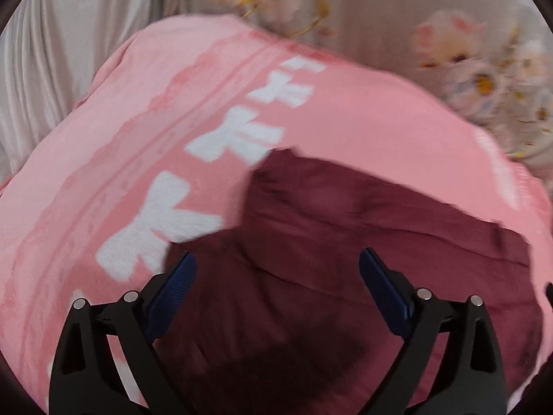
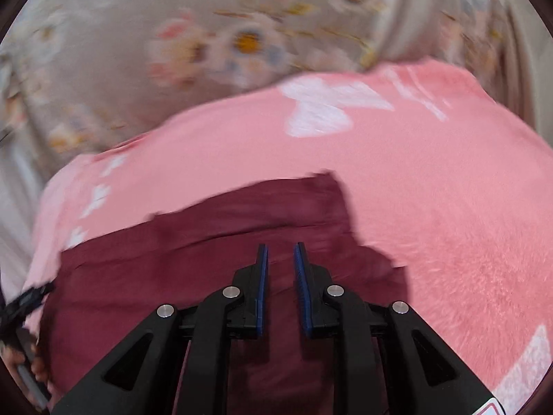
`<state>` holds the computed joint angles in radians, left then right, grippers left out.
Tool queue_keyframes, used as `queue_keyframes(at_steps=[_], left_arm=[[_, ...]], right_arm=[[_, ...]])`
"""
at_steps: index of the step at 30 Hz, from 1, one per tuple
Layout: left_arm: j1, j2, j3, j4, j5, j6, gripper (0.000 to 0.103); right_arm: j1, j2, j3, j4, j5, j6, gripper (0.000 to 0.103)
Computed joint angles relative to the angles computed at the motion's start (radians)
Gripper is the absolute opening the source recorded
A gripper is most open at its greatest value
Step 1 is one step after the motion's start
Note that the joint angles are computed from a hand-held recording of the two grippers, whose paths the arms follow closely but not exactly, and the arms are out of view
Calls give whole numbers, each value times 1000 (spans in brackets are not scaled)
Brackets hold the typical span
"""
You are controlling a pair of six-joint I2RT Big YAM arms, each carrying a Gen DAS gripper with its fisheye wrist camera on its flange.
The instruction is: Fold large clothes
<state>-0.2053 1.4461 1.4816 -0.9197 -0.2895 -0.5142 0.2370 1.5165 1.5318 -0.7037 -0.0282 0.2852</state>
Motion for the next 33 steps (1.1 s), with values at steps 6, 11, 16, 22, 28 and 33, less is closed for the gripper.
queue_keyframes(at_steps=[6, 11, 16, 22, 28, 33], left_arm=[[-192, -7, 0, -26, -64, 22, 93], [-241, -1, -58, -17, -70, -40, 93], [-260, 9, -84, 8, -134, -16, 96], [-265, 21, -88, 13, -154, -9, 97], [-269, 31, -80, 0, -170, -4, 98], [-272, 35, -73, -7, -177, -7, 98]], right_arm=[[166, -46, -44, -49, -55, -94, 18], [223, -33, -80, -56, 11, -114, 18], [223, -28, -103, -41, 19, -113, 17], [232, -24, -120, -20, 42, -112, 17], [225, -18, -117, -20, 26, -105, 17], [229, -16, -113, -25, 38, -110, 17]])
